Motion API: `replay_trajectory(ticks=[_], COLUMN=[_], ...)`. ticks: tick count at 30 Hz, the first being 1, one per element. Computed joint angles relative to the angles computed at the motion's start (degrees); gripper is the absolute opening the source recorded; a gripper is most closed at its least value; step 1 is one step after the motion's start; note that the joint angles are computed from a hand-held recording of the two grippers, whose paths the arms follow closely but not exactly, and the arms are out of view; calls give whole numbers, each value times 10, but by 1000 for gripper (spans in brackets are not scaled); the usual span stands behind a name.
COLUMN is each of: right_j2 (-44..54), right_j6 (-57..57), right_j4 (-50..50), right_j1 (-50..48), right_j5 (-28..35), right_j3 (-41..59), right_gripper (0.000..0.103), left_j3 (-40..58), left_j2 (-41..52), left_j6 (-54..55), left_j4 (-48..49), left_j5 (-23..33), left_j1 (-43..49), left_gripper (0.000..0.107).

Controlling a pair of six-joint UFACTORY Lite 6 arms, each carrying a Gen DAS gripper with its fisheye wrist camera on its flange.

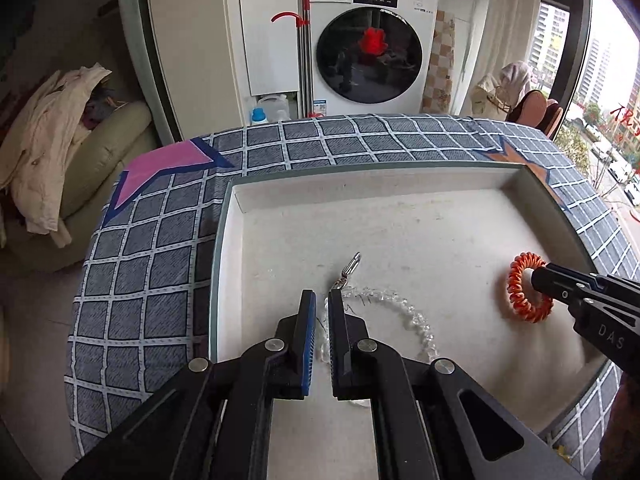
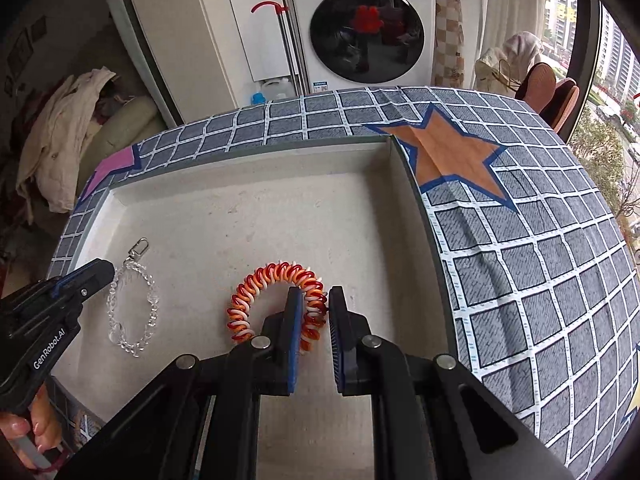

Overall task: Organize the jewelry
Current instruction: 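Carry both items into the teal tray and open both tools to release them, then move both open tools back over the remaining jewelry on the table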

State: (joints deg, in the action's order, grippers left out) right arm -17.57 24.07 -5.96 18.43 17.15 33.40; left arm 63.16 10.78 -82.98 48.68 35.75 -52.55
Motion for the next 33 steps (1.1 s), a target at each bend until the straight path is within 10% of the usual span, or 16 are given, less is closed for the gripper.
replay_trajectory(ticks=[5, 8, 25, 26, 27, 28, 33], right_j2=[4, -1, -168, -178, -188, -199, -266], right_j6=[62, 41, -13, -9, -7, 3, 27], right_j4=[-61, -38, 55, 54, 55, 50, 46], right_j1=[19, 21, 21, 24, 26, 32, 52], right_j5=[-1, 4, 57, 62, 67, 74, 113], right_j3=[-2, -1, -44, -46, -48, -50, -60], right_gripper=[26, 59, 69, 70, 70, 70, 78], left_j3=[14, 6, -54, -58, -62, -69, -111], left_j2=[24, 13, -83, -92, -103, -114, -165], left_j6=[-18, -23, -59, -63, -66, -74, -143], left_j4=[25, 23, 29, 31, 30, 30, 70], left_j5=[41, 38, 21, 25, 29, 34, 53], left_j1=[-19, -22, -50, -56, -60, -65, -95], left_gripper=[26, 26, 27, 34, 89, 103, 103])
